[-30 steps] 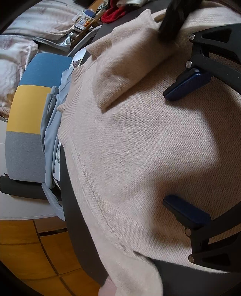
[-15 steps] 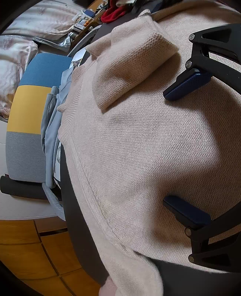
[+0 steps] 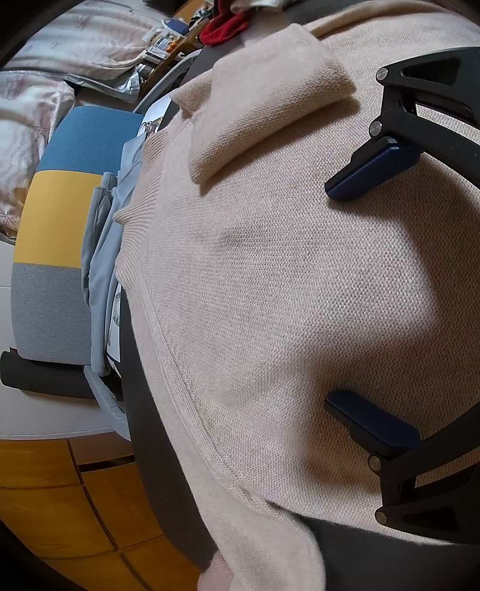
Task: Fold clothes
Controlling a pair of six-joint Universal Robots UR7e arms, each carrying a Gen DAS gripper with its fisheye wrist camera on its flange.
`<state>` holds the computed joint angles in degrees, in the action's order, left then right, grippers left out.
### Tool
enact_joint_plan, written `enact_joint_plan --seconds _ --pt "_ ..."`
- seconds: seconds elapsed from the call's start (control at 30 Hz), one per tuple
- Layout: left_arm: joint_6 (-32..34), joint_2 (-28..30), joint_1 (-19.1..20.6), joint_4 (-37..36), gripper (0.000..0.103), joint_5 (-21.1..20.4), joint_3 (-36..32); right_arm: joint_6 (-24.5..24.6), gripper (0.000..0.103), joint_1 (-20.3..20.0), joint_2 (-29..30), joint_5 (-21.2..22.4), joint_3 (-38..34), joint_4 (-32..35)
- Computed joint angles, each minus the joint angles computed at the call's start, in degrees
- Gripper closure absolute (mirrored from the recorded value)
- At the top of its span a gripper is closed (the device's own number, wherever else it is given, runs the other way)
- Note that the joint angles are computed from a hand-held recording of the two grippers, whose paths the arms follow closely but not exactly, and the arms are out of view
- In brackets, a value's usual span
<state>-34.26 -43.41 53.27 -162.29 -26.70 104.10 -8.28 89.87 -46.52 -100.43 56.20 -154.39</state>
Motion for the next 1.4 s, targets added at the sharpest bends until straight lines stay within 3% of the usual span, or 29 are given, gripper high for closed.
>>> enact_joint_plan --seconds 0.07,0.1,0.2,0.23,0.27,0.4,0.47,0.67,0.7,0.73,0.87,1.03,1.13,1.27,1.4 --pt "0.1 0.0 0.0 -0.1 0.000 0.0 0.0 -0.9 0.098 -0.9 -1.7 -1.3 -0.9 1.6" --pt "0.2 0.0 0.0 -0.2 0.000 0.0 0.1 -0.1 0.098 -1.6 -1.8 0.2 -2.8 5.9" --pt "0.7 -0.1 0.1 -0.6 0.000 -0.1 0.2 1.3 0.091 -3.9 -2.8 9.8 -3.8 20.1" --pt "0.6 -0.1 0.1 -0.6 0.000 0.0 0.3 2.2 0.077 -4.5 -3.3 11.2 -2.4 22.5" --pt "0.7 -0.2 0.1 -0.6 0.000 -0.1 0.3 3.8 0.072 -4.8 -3.1 12.0 -1.2 24.2" --pt "0.8 -0.3 0.2 -0.4 0.000 -0.1 0.3 9.5 0.072 -6.1 -0.3 12.9 1.1 30.6" --pt "0.9 -0.4 0.2 -0.5 0.000 -0.1 0.4 11.5 0.072 -6.1 1.0 10.6 2.1 30.2" --pt "1.5 -0.5 0.3 -0.9 0.000 -0.1 0.6 12.7 0.074 -4.9 3.9 9.7 3.6 20.0" --pt "1.7 -0.5 0.3 -1.1 0.000 -0.2 0.6 12.7 0.076 -4.8 4.6 9.8 3.3 19.3" --pt "1.7 -0.5 0.3 -1.1 0.000 -0.2 0.6 12.8 0.092 -4.6 5.3 9.8 2.9 18.5" --pt "2.0 -0.5 0.4 -1.4 0.000 -0.3 0.7 12.6 0.096 -3.9 8.1 11.4 -0.4 18.3" --pt "2.1 -0.4 0.4 -1.5 0.000 -0.3 0.5 5.7 0.097 -1.9 5.9 7.2 -1.2 13.7" --pt "2.0 -0.3 0.4 -1.5 0.000 -0.3 0.5 1.3 0.097 -0.8 4.0 2.5 -3.3 10.5" --pt "2.3 -0.4 0.4 -1.7 0.000 -0.3 0.6 -4.1 0.097 -0.1 3.6 -4.1 -9.3 6.9" --pt "2.3 -0.3 0.4 -2.0 0.000 -0.2 0.6 -6.0 0.097 -0.5 5.6 -9.8 -16.6 6.0"
